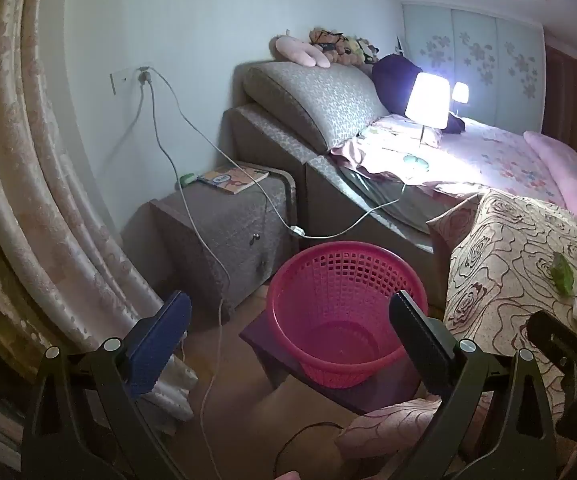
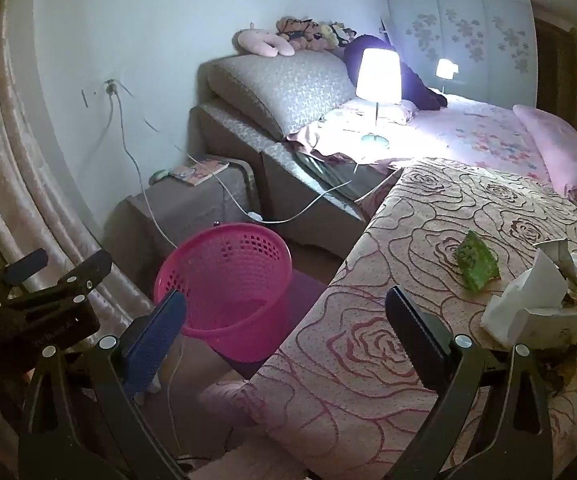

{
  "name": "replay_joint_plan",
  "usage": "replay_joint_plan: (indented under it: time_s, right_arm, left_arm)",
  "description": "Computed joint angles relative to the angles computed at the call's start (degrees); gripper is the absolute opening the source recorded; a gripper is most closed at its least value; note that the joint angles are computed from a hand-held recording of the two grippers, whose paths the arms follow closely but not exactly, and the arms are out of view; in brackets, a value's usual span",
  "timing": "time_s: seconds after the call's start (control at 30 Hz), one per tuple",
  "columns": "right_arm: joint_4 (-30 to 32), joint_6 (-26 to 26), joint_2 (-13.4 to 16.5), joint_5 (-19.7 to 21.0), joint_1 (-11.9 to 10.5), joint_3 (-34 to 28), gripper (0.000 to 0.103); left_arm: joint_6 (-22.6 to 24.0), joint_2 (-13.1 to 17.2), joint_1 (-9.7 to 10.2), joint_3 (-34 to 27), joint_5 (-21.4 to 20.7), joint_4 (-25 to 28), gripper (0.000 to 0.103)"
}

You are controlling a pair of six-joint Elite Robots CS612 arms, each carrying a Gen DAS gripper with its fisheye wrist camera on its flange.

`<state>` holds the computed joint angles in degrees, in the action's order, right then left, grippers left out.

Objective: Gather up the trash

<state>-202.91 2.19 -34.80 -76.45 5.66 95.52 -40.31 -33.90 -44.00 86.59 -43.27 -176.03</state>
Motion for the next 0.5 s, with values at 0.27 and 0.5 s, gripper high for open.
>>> replay_joint_plan:
  time_s: [0.27, 0.5]
  right_arm:
    - [-1.23, 0.81, -0.28, -0.34, -0.07, 0.69, 0.096]
    - [-1.17, 0.97, -0.27, -0.27, -0.12, 0.65, 0.096]
  left_arm:
    - [-0.22, -0.06, 0.11, 0.08, -0.54, 0.04, 0.095]
    - [-0.31, -0.09, 0.11, 0.13, -0.89, 0.27, 0.095]
